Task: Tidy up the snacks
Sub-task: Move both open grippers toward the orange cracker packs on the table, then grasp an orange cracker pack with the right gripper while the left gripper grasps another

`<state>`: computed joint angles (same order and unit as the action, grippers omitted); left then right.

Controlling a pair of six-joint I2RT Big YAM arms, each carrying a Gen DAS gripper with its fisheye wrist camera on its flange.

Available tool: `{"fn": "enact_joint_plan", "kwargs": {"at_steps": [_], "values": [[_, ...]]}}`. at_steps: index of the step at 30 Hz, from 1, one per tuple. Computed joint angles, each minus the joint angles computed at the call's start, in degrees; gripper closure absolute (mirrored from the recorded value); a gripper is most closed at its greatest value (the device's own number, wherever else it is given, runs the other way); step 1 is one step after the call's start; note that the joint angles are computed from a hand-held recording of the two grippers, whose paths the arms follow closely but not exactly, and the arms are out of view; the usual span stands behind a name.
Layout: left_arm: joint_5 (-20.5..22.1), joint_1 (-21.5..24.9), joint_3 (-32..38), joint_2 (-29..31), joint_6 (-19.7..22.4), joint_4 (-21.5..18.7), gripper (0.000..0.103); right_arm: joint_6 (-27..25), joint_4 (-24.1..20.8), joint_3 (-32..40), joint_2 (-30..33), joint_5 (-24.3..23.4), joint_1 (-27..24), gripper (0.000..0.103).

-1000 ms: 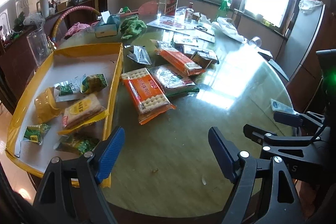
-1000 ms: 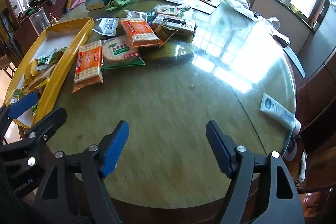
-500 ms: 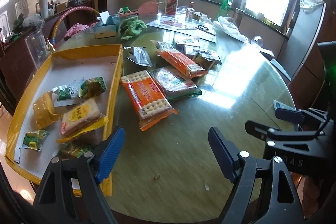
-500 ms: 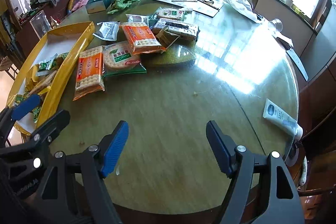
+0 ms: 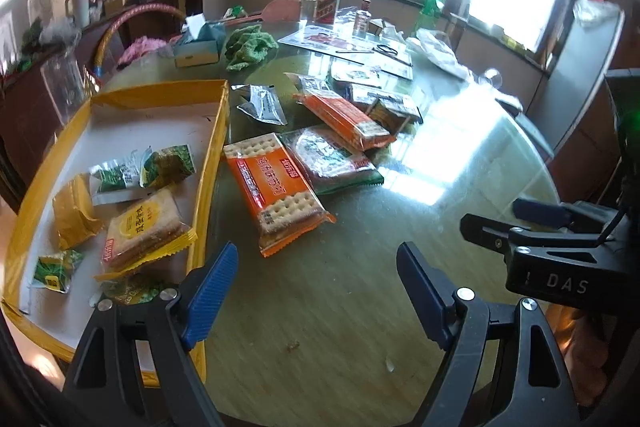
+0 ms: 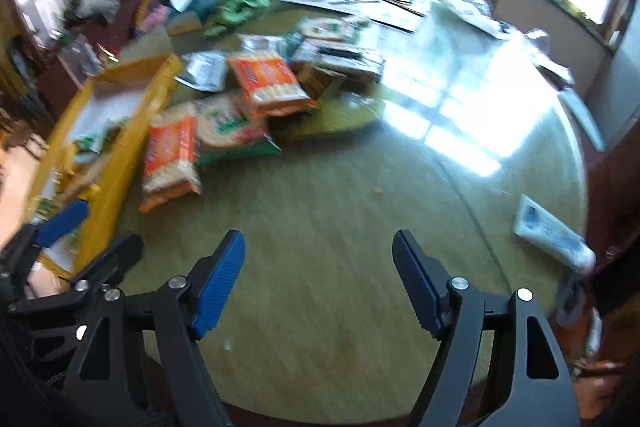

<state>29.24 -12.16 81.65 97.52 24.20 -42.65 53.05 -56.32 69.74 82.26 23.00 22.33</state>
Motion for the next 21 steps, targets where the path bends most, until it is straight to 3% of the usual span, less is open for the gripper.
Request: {"fn": "enact_joint_plan", "kwargs": {"at_steps": [7, 12, 16, 21], "values": [[2.04, 0.94, 4.74, 2.96, -2.91, -2.37, 0.021, -8.24, 13.84, -3.56, -1.78, -6.27, -4.76, 0.026], [1.98, 1.24, 7.19, 4.92, -4.08, -4.09, 0.021, -17.08, 20.91, -1.22, 2.33, -15.66, -9.48, 0.027], [2.3, 1.9, 7.37, 5.17, -4.81, -4.03, 0.021, -21.22, 21.68, 3.12, 6.53, -18.9, -11.88, 0.027], [2.43, 2.67, 6.57, 4.82, -5.33, -2.91, 0.021, -23.42, 17.69, 10.79, 13.7, -18.55, -14.03, 0.031]]}}
